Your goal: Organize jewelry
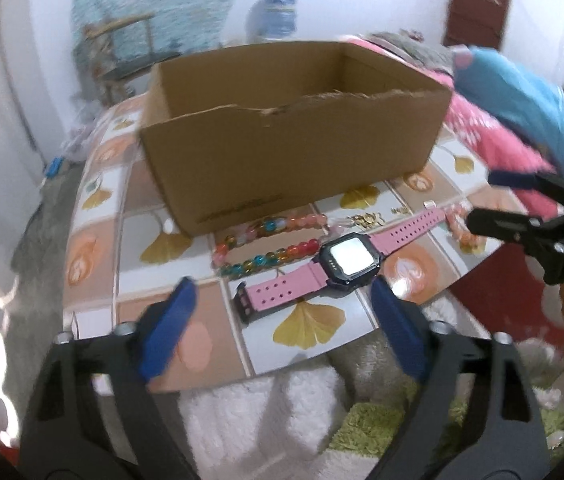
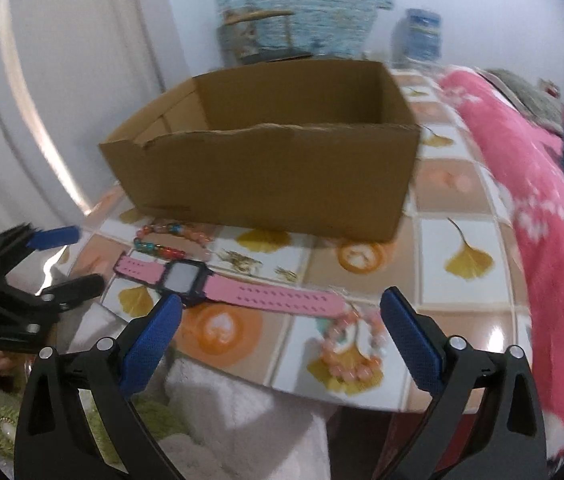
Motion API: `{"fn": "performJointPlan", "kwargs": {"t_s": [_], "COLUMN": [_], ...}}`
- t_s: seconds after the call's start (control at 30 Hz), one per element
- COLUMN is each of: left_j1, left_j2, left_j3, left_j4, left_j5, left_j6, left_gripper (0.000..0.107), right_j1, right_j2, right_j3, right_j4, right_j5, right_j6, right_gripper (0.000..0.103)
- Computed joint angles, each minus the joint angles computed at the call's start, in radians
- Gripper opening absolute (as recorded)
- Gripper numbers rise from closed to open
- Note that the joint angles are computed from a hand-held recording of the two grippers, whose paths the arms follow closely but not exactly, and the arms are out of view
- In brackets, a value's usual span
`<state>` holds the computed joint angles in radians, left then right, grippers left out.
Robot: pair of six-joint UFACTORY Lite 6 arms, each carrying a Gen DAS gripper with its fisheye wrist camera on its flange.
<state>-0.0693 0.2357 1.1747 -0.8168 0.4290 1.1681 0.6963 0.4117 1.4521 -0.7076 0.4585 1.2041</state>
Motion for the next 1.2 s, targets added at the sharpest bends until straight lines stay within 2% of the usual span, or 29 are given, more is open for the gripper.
{"fn": "performJointPlan", "kwargs": {"t_s": [0.13,0.2,0.3,0.4,0.53,0.6,1.03,1.07,1.1,1.2], "left_j1": [-0.047,-0.072,-0.111,-0.144,-0.164,-0.166,-0.143,-0.142,-0.137,-0.106], "left_j2": [0.033,0.047,0.084,0.137,0.195,0.215,0.301,0.302,0.305,0.353], "left_j3": [0.024,0.030,0.054,0.096,0.144,0.165,0.283,0.287,0.297,0.394], "left_j4": [0.005,0.008,0.052,0.150,0.245,0.261,0.238,0.238,0.236,0.243], "left_j5": [-0.009,-0.016,-0.025,-0.023,-0.004,0.016,0.120,0.126,0.140,0.260], "left_j6": [0.052,0.086,0.082,0.021,-0.044,-0.053,0.030,0.033,0.034,-0.021], "left_gripper": [0.067,0.060,0.053,0.047,0.047,0.047,0.049,0.047,0.040,0.034], "right_j1": [-0.025,-0.041,-0.074,-0.113,-0.145,-0.154,-0.175,-0.174,-0.174,-0.179], "right_j2": [0.083,0.101,0.108,0.098,0.093,0.083,0.092,0.092,0.091,0.083], "right_j3": [0.099,0.117,0.108,0.065,0.022,0.000,0.005,0.005,0.005,-0.004], "right_j4": [0.173,0.278,0.459,0.714,0.999,1.073,1.243,1.242,1.240,1.284], "right_j5": [-0.024,-0.040,-0.082,-0.139,-0.179,-0.189,-0.180,-0.180,-0.179,-0.177], "right_j6": [-0.193,-0.280,-0.412,-0.589,-0.799,-0.862,-1.040,-1.042,-1.042,-1.082], "right_gripper": [0.079,0.069,0.058,0.050,0.048,0.048,0.048,0.048,0.047,0.047]}}
